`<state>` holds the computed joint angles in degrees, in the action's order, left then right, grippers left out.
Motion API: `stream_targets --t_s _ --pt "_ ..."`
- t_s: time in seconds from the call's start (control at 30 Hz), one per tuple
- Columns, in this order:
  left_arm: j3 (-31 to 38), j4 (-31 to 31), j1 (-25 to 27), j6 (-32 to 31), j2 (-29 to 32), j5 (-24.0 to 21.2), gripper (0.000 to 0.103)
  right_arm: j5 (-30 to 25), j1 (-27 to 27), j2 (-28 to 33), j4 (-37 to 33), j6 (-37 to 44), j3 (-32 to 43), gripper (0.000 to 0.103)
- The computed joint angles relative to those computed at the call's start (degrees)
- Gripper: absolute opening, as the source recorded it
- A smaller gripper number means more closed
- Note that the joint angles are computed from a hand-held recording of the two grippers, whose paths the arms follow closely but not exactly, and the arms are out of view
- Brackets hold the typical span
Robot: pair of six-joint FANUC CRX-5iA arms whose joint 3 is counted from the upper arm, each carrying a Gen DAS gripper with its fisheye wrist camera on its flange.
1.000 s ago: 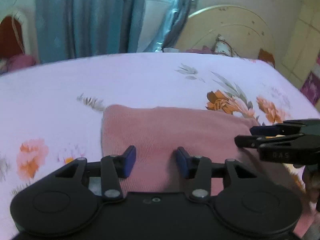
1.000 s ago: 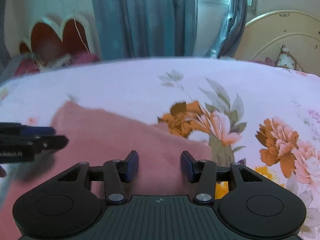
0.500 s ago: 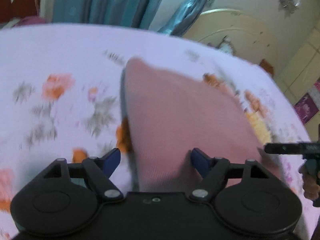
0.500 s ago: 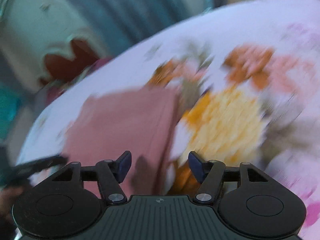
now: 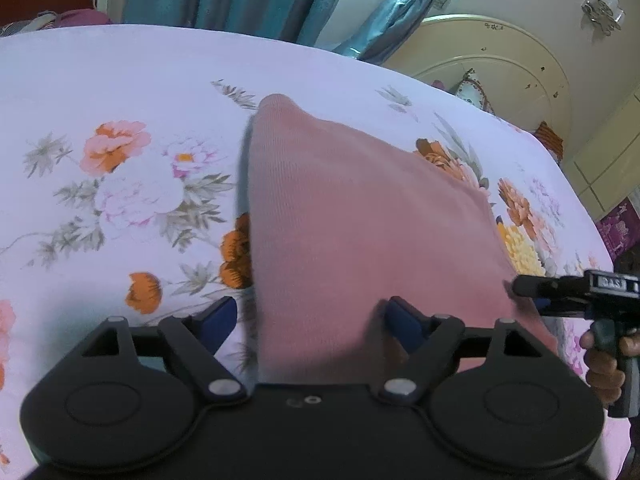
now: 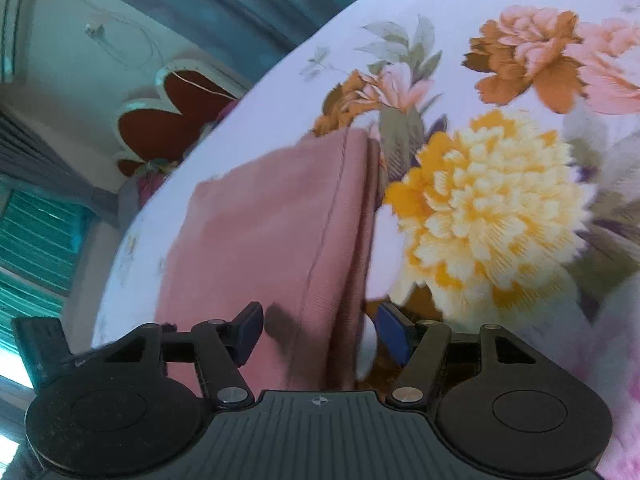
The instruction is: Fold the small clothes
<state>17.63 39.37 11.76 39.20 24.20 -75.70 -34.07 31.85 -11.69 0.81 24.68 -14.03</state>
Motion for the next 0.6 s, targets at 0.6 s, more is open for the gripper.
stream_targets --t_s 0.6 --pt "2.08 -1.92 -2.17 0.59 1.25 -0.05 0.076 -3.36 -1.26 5.10 -3.72 9.12 5.92 0.038"
